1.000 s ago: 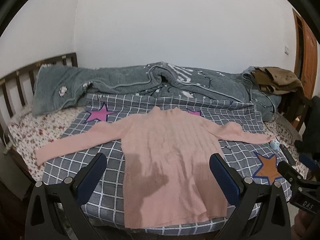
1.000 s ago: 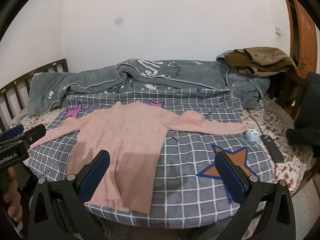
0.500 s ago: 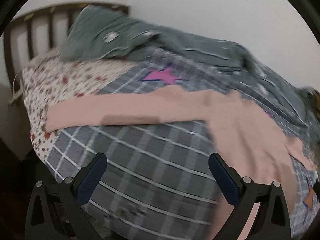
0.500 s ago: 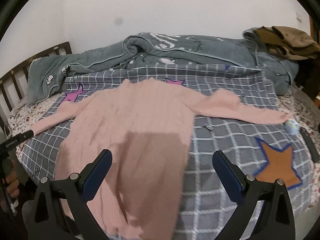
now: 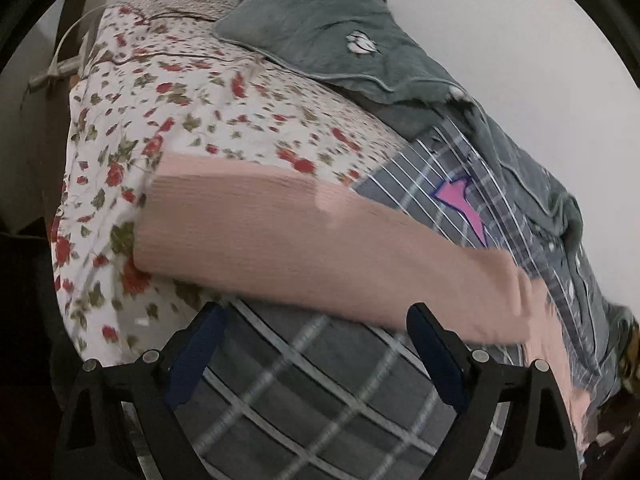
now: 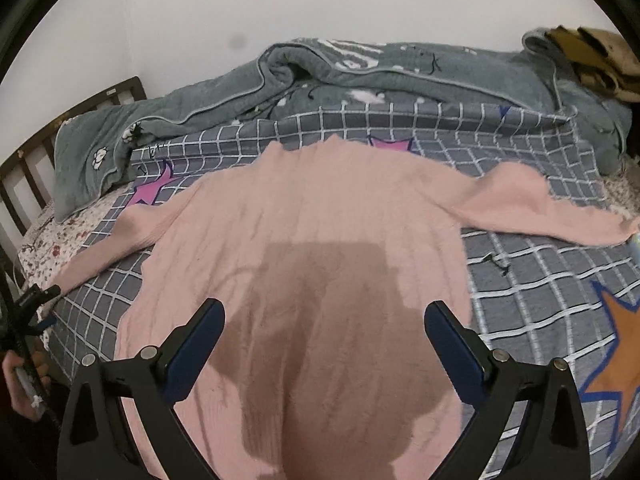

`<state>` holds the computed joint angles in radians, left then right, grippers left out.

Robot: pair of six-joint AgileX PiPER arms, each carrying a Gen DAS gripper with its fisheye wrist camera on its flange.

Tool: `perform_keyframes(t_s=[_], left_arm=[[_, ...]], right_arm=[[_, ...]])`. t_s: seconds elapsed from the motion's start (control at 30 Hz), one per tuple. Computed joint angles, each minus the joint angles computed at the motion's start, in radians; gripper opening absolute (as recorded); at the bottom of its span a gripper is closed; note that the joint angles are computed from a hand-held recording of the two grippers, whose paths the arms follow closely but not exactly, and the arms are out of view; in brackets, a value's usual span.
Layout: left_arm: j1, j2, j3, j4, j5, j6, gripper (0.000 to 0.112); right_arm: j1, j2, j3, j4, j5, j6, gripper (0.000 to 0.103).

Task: Fold small clothes
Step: 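Grasp the sweater sleeve with the left tool and fold it across the body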

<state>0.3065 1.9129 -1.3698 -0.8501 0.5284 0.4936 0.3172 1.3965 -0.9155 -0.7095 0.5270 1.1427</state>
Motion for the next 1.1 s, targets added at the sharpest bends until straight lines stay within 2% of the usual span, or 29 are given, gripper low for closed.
perform_keyframes(t_s=[0.13,0.2,0.27,0.33,0.4,0.43,0.47,0.57,0.63,0.77,0.93,1.0,1.1], left_arm=[[0.003,0.024,-0.015,-0.044,-0.043,0.016,0.087],[-0.007,0.026,-0.026,0.022,-0.077,-0.066,0.07],[-0.005,0.026,-0.035,0.077,-0.095,-0.123,0.059],[-0.015,0.034,-0.068,0.215,-0.095,-0.235,0.045],[-0.033,0.029,-0.09,0.357,-0.099,-0.329,0.014],[-0.043,0.021,-0.1,0.427,-0.099,-0.374,0.008],[-0.047,0.017,-0.111,0.457,-0.092,-0.391,0.008],[-0.089,-0.014,-0.151,0.62,-0.074,-0.514,0.007],[-0.137,-0.045,-0.172,0.747,-0.066,-0.628,0.007],[-0.258,-0.052,-0.282,0.804,-0.015,-0.705,0.007],[-0.481,0.051,-0.555,0.907,0.117,-0.808,0.007],[-0.572,0.113,-0.687,0.948,0.181,-0.832,0.007],[-0.712,0.266,-0.987,0.988,0.314,-0.836,0.007]], right_arm=[[-0.013,0.036,-0.019,0.01,-0.012,-0.002,0.099],[-0.029,0.049,-0.026,0.019,-0.022,-0.018,0.099],[-0.05,0.055,-0.031,0.034,-0.038,-0.054,0.099],[-0.068,0.059,-0.041,0.036,-0.042,-0.087,0.099],[-0.095,0.056,-0.05,0.048,-0.053,-0.143,0.099],[-0.114,0.053,-0.055,0.048,-0.062,-0.173,0.099],[-0.132,0.052,-0.062,0.07,-0.068,-0.215,0.099],[-0.225,0.053,-0.092,0.272,-0.111,-0.483,0.099],[-0.27,0.058,-0.112,0.305,-0.115,-0.562,0.099],[-0.378,0.052,-0.128,0.357,-0.169,-0.694,0.099],[-0.566,0.018,-0.057,0.82,-0.277,-1.153,0.099],[-0.642,0.027,-0.068,1.02,-0.24,-1.343,0.099],[-0.771,0.024,-0.077,1.32,-0.171,-1.628,0.099]])
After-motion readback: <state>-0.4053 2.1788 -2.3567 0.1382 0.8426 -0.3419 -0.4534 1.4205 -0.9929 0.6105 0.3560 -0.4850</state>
